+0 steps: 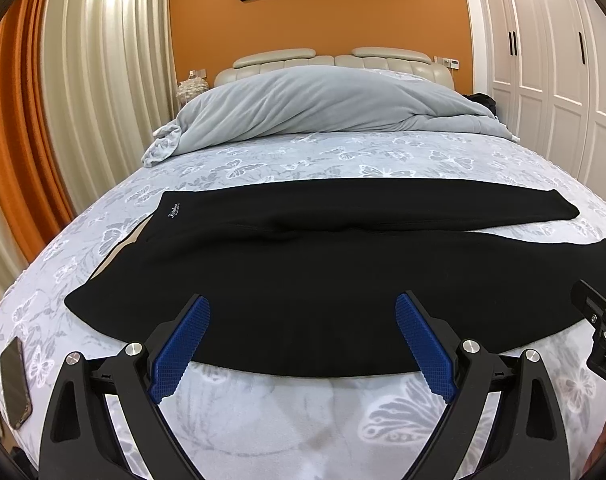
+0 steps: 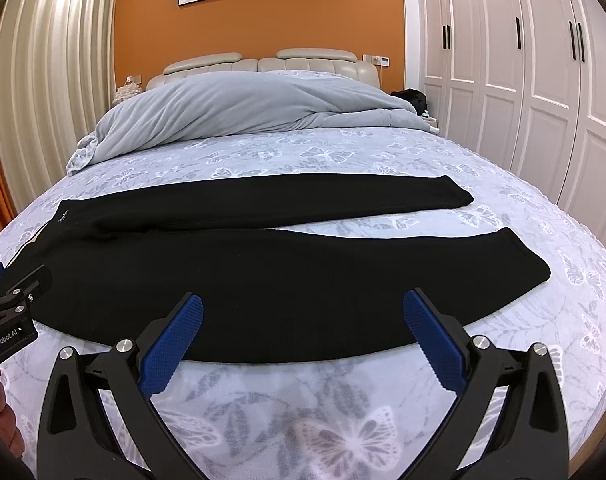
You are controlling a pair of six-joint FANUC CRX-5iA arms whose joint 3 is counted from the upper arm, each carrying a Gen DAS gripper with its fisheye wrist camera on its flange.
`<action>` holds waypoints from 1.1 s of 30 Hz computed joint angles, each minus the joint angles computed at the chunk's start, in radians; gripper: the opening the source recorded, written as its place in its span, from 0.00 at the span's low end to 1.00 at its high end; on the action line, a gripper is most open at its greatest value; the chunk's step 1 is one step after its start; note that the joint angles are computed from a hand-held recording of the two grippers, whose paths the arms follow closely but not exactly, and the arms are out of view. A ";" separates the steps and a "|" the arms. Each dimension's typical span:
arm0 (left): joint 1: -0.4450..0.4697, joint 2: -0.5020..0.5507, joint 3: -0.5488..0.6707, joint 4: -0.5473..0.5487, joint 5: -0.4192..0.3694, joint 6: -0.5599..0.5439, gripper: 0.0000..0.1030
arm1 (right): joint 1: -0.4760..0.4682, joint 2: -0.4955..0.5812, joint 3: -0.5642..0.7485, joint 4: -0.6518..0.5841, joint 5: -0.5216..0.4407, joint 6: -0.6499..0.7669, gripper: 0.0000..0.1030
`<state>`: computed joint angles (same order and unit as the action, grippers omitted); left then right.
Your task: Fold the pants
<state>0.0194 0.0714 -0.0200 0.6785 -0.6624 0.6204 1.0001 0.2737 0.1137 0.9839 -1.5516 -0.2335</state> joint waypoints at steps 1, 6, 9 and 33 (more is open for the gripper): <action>-0.001 -0.002 -0.002 0.000 0.001 0.002 0.89 | 0.000 0.001 0.001 0.000 -0.001 0.001 0.96; 0.000 -0.002 -0.003 0.000 0.002 0.002 0.89 | -0.001 0.001 0.001 0.000 -0.001 0.001 0.96; -0.002 -0.002 -0.003 -0.003 0.004 0.004 0.89 | 0.000 0.000 0.000 0.000 0.001 0.001 0.96; 0.020 0.024 0.032 0.013 -0.111 0.001 0.91 | -0.010 -0.010 0.000 -0.040 0.035 0.026 0.96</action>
<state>0.0396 0.0958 0.0121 0.6915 -0.7737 0.6209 0.9899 0.2633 0.1138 0.9434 -1.5162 -0.2078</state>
